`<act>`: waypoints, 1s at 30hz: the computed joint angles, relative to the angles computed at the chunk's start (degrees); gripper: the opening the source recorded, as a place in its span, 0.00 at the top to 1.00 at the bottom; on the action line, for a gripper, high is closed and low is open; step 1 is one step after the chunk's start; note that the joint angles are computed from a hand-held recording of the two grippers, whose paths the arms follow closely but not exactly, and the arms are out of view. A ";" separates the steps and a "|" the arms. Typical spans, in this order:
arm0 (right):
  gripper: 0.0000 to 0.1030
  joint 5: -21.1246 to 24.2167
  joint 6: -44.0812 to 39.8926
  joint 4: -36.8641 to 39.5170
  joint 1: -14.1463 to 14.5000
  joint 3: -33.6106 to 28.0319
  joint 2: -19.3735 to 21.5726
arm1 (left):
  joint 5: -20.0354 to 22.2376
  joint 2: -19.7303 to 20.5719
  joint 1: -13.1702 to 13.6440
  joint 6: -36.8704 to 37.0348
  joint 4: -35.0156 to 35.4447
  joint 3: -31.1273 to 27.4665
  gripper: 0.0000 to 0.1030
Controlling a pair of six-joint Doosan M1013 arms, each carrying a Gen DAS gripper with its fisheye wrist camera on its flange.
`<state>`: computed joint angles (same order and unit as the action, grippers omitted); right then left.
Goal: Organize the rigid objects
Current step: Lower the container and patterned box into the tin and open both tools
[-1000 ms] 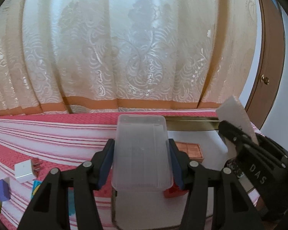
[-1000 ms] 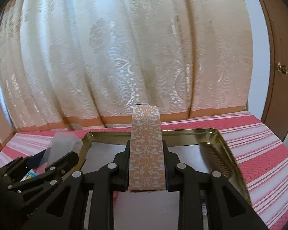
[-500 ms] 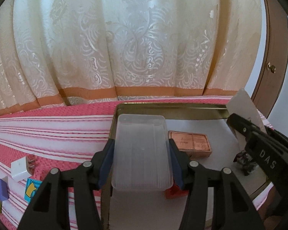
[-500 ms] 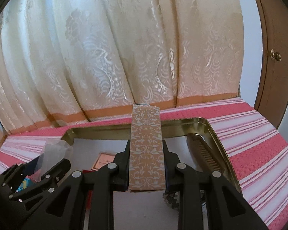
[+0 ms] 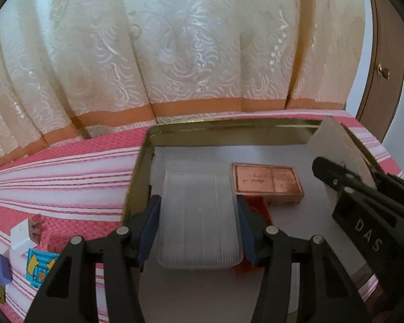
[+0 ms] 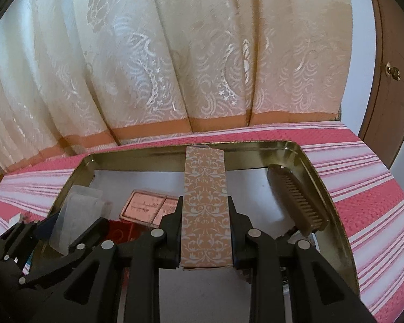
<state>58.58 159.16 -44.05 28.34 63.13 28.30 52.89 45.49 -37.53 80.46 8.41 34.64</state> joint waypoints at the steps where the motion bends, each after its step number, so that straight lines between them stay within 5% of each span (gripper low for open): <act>1: 0.73 0.22 -0.31 0.23 -0.01 -0.14 0.14 | -0.07 0.05 0.04 -0.08 -0.35 -0.07 0.48; 13: 0.72 -0.77 -2.19 3.54 -0.40 -0.25 0.49 | -1.25 -0.85 0.05 0.56 -1.32 1.53 0.46; 15: 0.54 -2.70 -0.67 4.32 -0.74 0.70 -0.18 | -2.42 -1.69 0.16 3.04 -3.77 3.09 0.30; 17: 0.16 -6.69 1.89 3.38 -0.71 2.54 -1.37 | -5.49 -3.30 -0.31 4.93 -3.84 6.12 0.01; 21: 0.13 -8.52 7.80 -4.36 0.57 4.07 -2.27 | -12.87 -6.34 -1.99 2.14 5.27 12.08 0.00; 23: 0.13 -6.49 8.67 -6.40 1.03 3.61 -1.97 | -13.25 -6.71 -2.01 1.47 5.85 12.72 0.00; 30: 0.13 -11.00 18.82 -12.34 1.21 7.14 -4.09 | -14.53 -7.89 -0.91 1.84 2.17 14.49 0.00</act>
